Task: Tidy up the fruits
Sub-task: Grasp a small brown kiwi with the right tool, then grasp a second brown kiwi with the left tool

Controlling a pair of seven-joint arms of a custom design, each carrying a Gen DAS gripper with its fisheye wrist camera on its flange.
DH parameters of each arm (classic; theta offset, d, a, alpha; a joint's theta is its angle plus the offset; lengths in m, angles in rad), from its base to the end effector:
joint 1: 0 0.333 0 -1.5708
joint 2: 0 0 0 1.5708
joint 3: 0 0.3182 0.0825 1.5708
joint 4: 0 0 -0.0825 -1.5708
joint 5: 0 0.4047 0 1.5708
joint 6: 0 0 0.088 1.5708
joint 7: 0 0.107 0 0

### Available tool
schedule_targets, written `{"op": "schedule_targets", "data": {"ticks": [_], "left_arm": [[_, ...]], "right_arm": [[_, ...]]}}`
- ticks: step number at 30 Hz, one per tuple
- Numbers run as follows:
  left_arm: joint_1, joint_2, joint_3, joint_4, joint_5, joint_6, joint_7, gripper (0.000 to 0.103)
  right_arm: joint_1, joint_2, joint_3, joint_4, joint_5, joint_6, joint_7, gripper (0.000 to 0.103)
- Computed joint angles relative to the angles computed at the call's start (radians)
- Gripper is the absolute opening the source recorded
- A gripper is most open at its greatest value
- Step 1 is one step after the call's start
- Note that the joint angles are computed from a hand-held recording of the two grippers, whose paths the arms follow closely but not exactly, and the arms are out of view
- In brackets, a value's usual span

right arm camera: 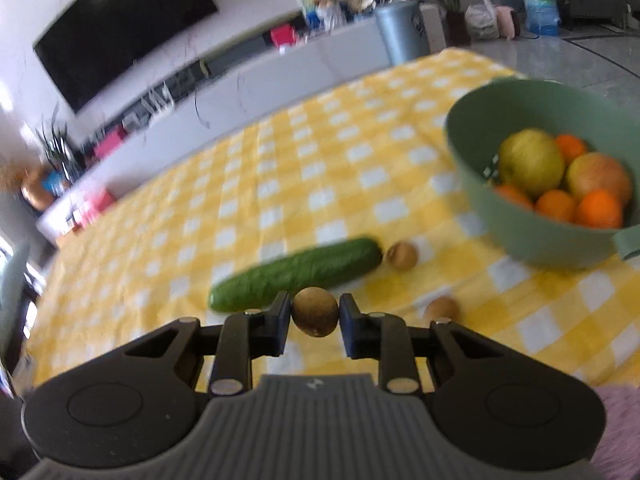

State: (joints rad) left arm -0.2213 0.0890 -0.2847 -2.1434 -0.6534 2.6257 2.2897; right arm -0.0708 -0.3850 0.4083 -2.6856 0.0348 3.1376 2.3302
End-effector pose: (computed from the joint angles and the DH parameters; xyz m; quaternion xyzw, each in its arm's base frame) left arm 0.5324 -0.2761 0.3919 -0.4009 0.8697 -0.2880 0.0038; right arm 0.4297 0.1501 0.4304 -0.4994 0.7695 -0.1574 0.3656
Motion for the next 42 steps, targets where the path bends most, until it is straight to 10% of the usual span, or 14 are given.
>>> {"op": "schedule_targets", "data": {"ticks": [10, 31, 42], "left_arm": [[-0.05, 0.04, -0.02, -0.016, 0.236, 0.09, -0.134, 0.08], [0.028, 0.085, -0.199, -0.076, -0.02, 0.392, 0.164, 0.051], [-0.012, 0.068, -0.128, -0.062, 0.136, 0.309, -0.067, 0.026]], "right_arm": [[0.022, 0.016, -0.036, -0.034, 0.101, 0.073, -0.025, 0.023], [0.066, 0.0, -0.064, -0.06, 0.194, 0.063, -0.096, 0.023], [0.096, 0.007, -0.098, -0.055, 0.19, 0.045, -0.099, 0.023]]}}
